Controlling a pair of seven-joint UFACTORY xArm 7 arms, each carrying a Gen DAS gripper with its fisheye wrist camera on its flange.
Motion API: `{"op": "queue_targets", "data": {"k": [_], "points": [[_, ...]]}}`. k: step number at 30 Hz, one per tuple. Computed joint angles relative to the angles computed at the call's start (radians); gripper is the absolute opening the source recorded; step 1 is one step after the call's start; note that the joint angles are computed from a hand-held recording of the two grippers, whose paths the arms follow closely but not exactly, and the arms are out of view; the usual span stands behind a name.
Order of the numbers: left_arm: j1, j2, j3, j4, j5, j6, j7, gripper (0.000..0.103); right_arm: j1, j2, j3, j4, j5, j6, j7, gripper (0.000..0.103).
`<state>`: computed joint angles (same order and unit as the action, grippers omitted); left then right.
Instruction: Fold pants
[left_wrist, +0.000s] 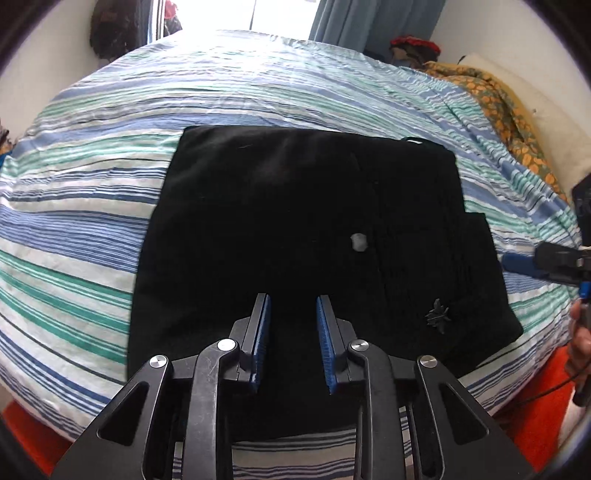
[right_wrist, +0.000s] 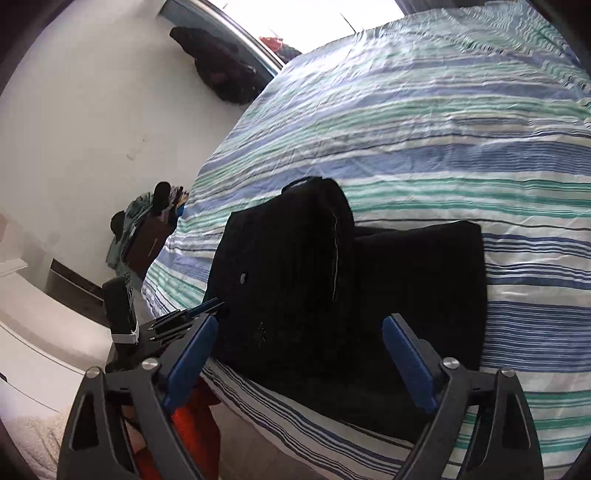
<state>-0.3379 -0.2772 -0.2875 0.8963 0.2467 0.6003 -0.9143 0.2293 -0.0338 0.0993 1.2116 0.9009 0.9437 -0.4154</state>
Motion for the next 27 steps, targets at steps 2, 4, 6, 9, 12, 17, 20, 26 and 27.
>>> {"op": "queue_targets", "data": {"k": [2, 4, 6, 9, 12, 17, 20, 26, 27], "points": [[-0.006, 0.027, -0.003, 0.032, 0.004, 0.01, 0.019, 0.023, -0.003, 0.073, 0.002, 0.061, 0.003, 0.076, 0.0, 0.074], [-0.012, 0.032, 0.004, 0.035, 0.002, 0.007, 0.036, 0.023, -0.018, 0.132, 0.009, 0.108, 0.017, 0.145, 0.01, 0.067], [-0.017, 0.018, 0.015, 0.008, -0.02, -0.025, 0.039, 0.023, -0.032, 0.175, 0.022, 0.144, 0.011, 0.191, 0.018, 0.063], [-0.013, 0.015, 0.012, 0.001, -0.024, -0.035, 0.041, 0.023, -0.037, 0.22, 0.042, 0.191, -0.041, 0.24, 0.015, 0.056], [-0.008, 0.014, 0.004, 0.001, -0.011, -0.033, 0.029, 0.023, -0.045, 0.243, 0.058, 0.214, -0.058, 0.27, -0.009, 0.049], [-0.008, 0.017, 0.004, 0.031, -0.011, 0.014, 0.027, 0.028, -0.029, 0.264, 0.071, 0.26, -0.139, 0.262, 0.017, 0.027], [-0.008, -0.028, 0.026, 0.041, -0.054, 0.029, 0.032, 0.037, -0.02, 0.213, 0.073, 0.252, -0.171, 0.229, 0.014, 0.019], [0.041, -0.122, 0.011, 0.087, -0.026, 0.064, 0.051, 0.05, -0.079, 0.071, 0.016, 0.183, -0.052, 0.259, -0.044, 0.014], [0.047, -0.124, 0.003, 0.097, -0.02, 0.076, 0.054, 0.051, -0.086, 0.044, 0.002, 0.162, -0.049, 0.266, -0.047, 0.014]]}}
